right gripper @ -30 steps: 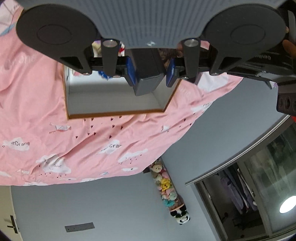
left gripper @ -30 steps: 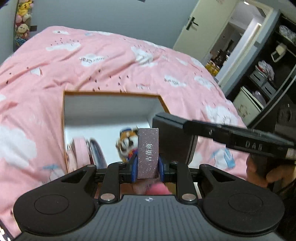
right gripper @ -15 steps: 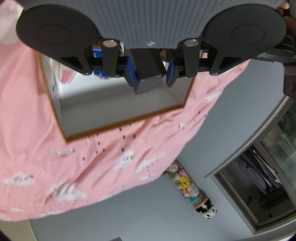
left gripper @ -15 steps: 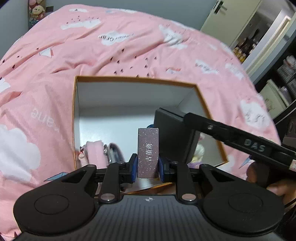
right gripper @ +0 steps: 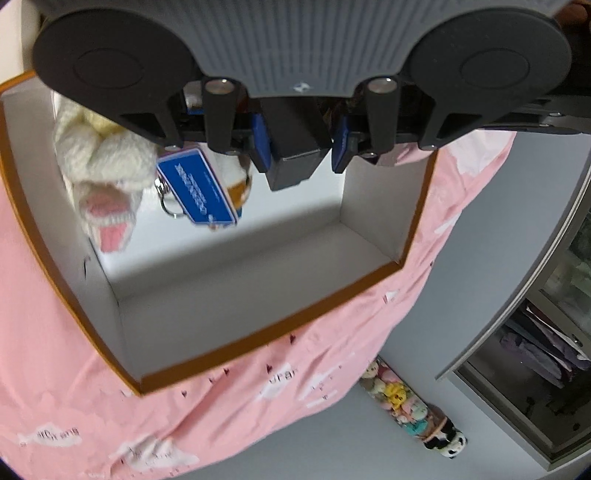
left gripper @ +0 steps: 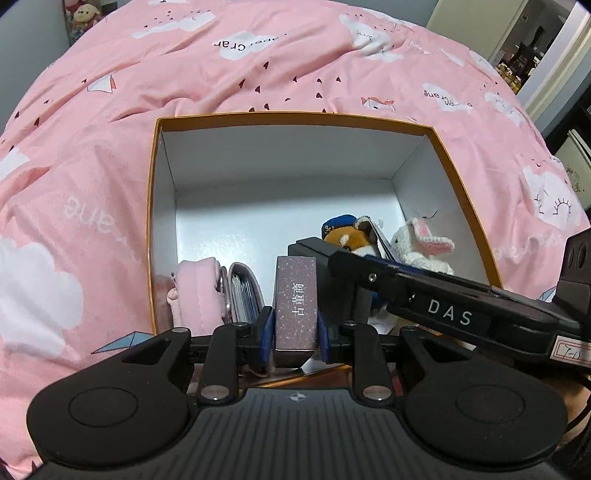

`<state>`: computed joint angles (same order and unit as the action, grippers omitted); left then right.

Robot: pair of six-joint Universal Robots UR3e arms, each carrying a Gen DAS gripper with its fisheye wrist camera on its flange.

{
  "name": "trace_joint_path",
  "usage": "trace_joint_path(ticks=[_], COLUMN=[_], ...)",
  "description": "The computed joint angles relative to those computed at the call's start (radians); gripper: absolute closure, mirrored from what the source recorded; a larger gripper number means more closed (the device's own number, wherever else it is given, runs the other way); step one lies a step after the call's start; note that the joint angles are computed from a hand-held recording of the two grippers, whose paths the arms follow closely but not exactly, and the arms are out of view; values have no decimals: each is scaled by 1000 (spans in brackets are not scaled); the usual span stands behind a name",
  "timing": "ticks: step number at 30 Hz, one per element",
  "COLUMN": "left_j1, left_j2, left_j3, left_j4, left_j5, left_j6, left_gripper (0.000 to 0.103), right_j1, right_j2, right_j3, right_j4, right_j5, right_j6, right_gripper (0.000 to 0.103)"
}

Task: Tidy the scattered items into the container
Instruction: 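Lower both items into the box and open both grippers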

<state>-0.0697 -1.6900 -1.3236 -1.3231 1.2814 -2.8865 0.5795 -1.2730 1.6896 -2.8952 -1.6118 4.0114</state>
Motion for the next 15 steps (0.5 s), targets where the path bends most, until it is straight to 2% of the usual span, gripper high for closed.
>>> trace_joint_path(ticks=[8,12,15], left_j1=[-46,-31,-51], left_j2=[49,43,21], left_j3=[-96,-99,-73], left_j4=[99,115,115], left_j5=[58,34,64], left_j6=[72,47,31], left_gripper=[75,75,76], right_j1=[-9,-11,-9], right_j2=[-26,-38,-32], right_j3=[-34,-33,-48], right_j4=[126,160,176], right_j5=[44,59,56], right_j6=[-1,-31,-43], right_gripper=[64,64,64])
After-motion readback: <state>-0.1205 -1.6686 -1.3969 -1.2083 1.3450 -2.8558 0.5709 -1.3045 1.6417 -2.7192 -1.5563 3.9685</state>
